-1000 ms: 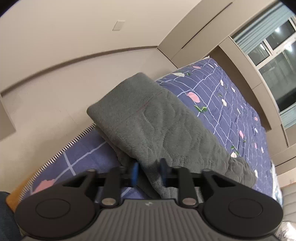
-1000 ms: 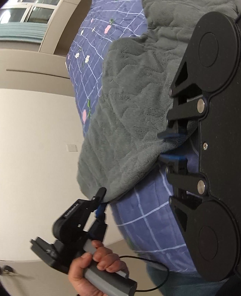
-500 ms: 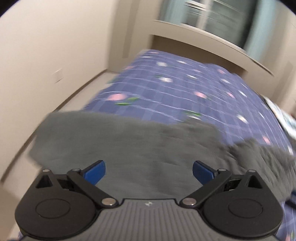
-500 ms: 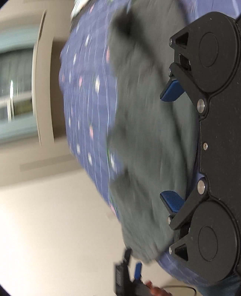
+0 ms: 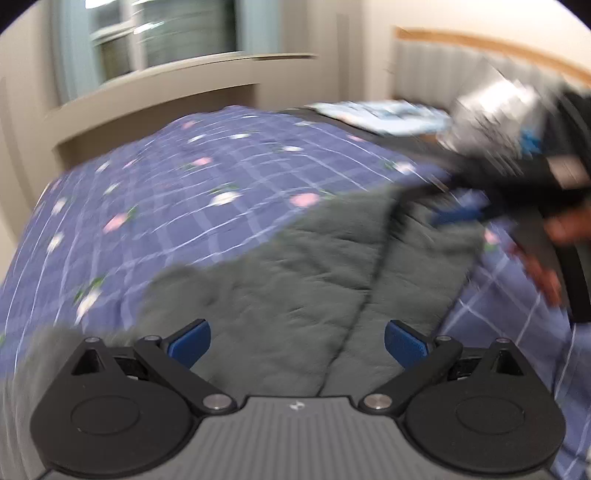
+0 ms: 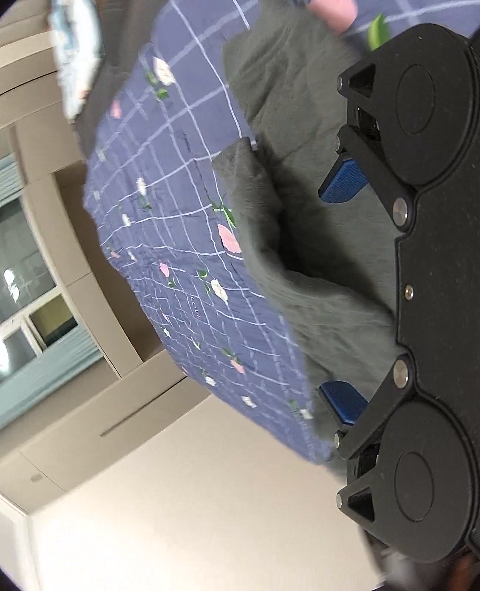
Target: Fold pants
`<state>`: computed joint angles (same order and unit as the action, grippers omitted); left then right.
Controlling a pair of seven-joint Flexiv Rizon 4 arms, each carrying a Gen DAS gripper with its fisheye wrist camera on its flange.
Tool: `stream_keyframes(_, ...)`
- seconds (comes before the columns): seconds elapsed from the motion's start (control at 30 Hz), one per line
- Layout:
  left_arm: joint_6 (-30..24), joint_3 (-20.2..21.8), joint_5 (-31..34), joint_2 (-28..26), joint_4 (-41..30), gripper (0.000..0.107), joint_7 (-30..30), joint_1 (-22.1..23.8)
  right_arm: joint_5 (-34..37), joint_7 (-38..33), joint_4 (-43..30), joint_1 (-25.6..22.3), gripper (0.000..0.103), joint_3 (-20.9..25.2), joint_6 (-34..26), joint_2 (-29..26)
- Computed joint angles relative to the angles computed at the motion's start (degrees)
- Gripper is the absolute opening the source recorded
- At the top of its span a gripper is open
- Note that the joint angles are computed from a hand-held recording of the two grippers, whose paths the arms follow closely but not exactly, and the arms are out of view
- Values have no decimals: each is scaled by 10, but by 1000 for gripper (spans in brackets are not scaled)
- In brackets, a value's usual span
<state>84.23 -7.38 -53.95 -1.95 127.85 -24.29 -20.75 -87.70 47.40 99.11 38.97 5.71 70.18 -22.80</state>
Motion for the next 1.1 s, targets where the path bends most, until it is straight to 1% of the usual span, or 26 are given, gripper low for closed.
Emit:
stream_keyframes(0.03,9,-3,23,-9,-2,101,-4,-3,-21,36,-6,-8,103,-8,17,-5)
stream_keyframes(0.07,6,-2,65,-16,-6,99,-21,-1,-40,69,-10,-17,102,-14,28,-8)
stream_keyframes(0.1,-2,3,116,-23,-12,99,-49,3,-59,103,-14,-26,103,-16,37,-10)
stream_keyframes(0.13,-8,11,178,-31,-20,99,-93,6,-71,131,-18,-34,103,-16,40,-12)
stream_keyframes(0.17,-14,16,224,-37,-27,99,-129,10,-59,141,-18,-40,103,-12,35,-15)
stream_keyframes(0.2,-22,19,257,-41,-34,99,-157,15,-21,132,-16,-45,103,-7,28,-17)
stream_keyframes(0.23,-28,19,276,-44,-38,99,-175,20,8,131,-14,-46,102,-5,24,-19)
stream_keyframes(0.27,-35,22,301,-45,-43,98,-204,24,20,145,-12,-46,102,-9,26,-20)
stream_keyframes(0.3,-41,21,314,-43,-43,92,-217,29,19,166,-9,-47,102,-16,31,-20)
stream_keyframes(0.33,-53,25,335,-43,-49,88,-239,34,22,182,-6,-46,98,-20,32,-19)
stream_keyframes(0.37,-68,29,360,-43,-55,77,-264,37,37,182,-4,-47,91,-19,30,-20)
stream_keyframes(0.4,-86,29,367,-44,-65,60,-268,45,53,176,-1,-46,87,-20,26,-20)
stream_keyframes(0.43,-100,29,373,-45,-70,49,-274,51,71,165,0,-43,77,-19,19,-20)
stream_keyframes(0.47,-115,27,376,-45,-74,29,-279,55,96,144,0,-39,65,-17,10,-20)
stream_keyframes(0.5,-127,22,362,-44,-75,15,-273,60,120,122,-1,-35,57,-16,1,-21)
stream_keyframes(0.53,-137,16,342,-43,-73,10,-263,64,131,109,-2,-30,38,-19,-3,-21)
stream_keyframes(0.57,-143,14,335,-42,-73,5,-262,65,139,99,-3,-25,23,-23,-4,-20)
stream_keyframes(0.6,-135,14,339,-41,-71,3,-266,63,145,88,-4,-23,22,-26,-4,-19)
stream_keyframes(0.63,-127,13,334,-37,-67,3,-264,62,143,76,-6,-20,19,-31,-3,-18)
stream_keyframes(0.7,-117,7,298,-29,-59,2,-246,62,129,50,-9,-15,16,-39,-5,-12)
stream_keyframes(0.77,-119,2,257,-21,-56,2,-226,60,114,14,-12,-11,15,-42,-22,-2)
stream_keyframes(0.83,-122,0,219,-11,-53,2,-201,55,82,-10,-9,-10,13,-42,-45,18)
stream_keyframes(0.93,-128,0,178,-3,-53,2,-168,42,32,-21,7,-21,12,-30,-79,53)
stream_keyframes(1.0,-143,4,189,-4,-58,2,-171,39,22,-39,28,-30,12,-13,-107,78)
stream_keyframes(1.03,-151,6,196,-6,-60,2,-176,39,23,-46,43,-35,4,-3,-120,89)
stream_keyframes(1.1,-169,9,210,-11,-62,2,-189,39,39,-50,75,-46,4,18,-145,109)
